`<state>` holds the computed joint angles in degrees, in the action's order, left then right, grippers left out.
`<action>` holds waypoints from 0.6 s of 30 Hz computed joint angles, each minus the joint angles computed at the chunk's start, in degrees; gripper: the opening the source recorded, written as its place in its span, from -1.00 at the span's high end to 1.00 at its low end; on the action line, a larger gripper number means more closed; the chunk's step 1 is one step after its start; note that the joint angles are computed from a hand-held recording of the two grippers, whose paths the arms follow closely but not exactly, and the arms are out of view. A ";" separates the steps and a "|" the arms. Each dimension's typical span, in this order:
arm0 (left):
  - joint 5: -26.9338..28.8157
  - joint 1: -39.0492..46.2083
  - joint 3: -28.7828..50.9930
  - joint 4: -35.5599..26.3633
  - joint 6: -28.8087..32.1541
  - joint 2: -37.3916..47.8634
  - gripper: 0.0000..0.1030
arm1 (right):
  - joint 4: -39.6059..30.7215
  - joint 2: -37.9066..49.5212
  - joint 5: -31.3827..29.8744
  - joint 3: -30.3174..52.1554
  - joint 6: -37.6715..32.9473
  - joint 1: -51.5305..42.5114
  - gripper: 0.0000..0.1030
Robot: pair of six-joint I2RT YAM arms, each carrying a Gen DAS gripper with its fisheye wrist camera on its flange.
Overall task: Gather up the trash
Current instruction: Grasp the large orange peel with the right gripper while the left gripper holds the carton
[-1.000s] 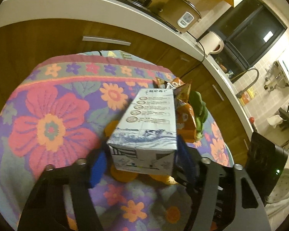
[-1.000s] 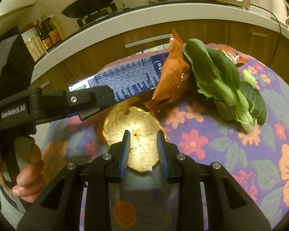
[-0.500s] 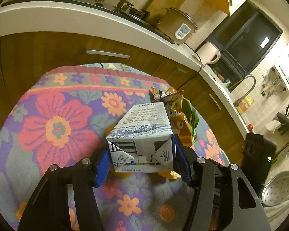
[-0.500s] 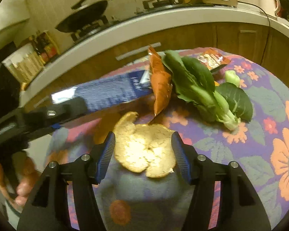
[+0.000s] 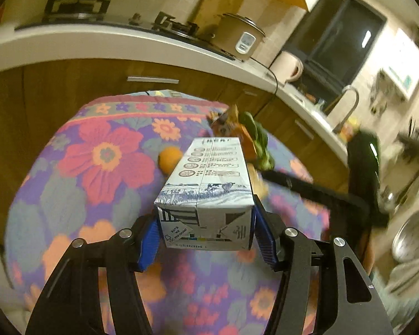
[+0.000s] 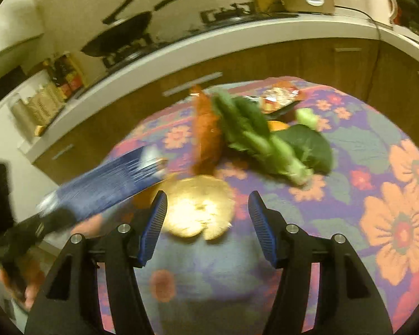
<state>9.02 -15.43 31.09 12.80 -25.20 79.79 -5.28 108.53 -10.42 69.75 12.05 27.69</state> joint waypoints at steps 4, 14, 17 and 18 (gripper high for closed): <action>-8.33 -5.53 -4.45 -1.76 1.17 -3.94 -0.08 | -3.40 4.47 -3.34 5.03 -1.72 -0.86 -0.10; -7.79 -6.96 -2.12 -3.90 1.11 1.17 -0.33 | -8.17 10.27 -0.60 11.27 -3.10 2.44 0.74; -8.63 -7.02 1.42 -5.57 -0.14 4.68 -0.33 | -6.04 7.44 -1.72 7.07 -2.96 1.86 0.87; -8.89 -7.17 2.39 -6.16 -0.60 5.62 -0.33 | -4.89 5.81 -1.36 4.88 -3.01 1.75 0.88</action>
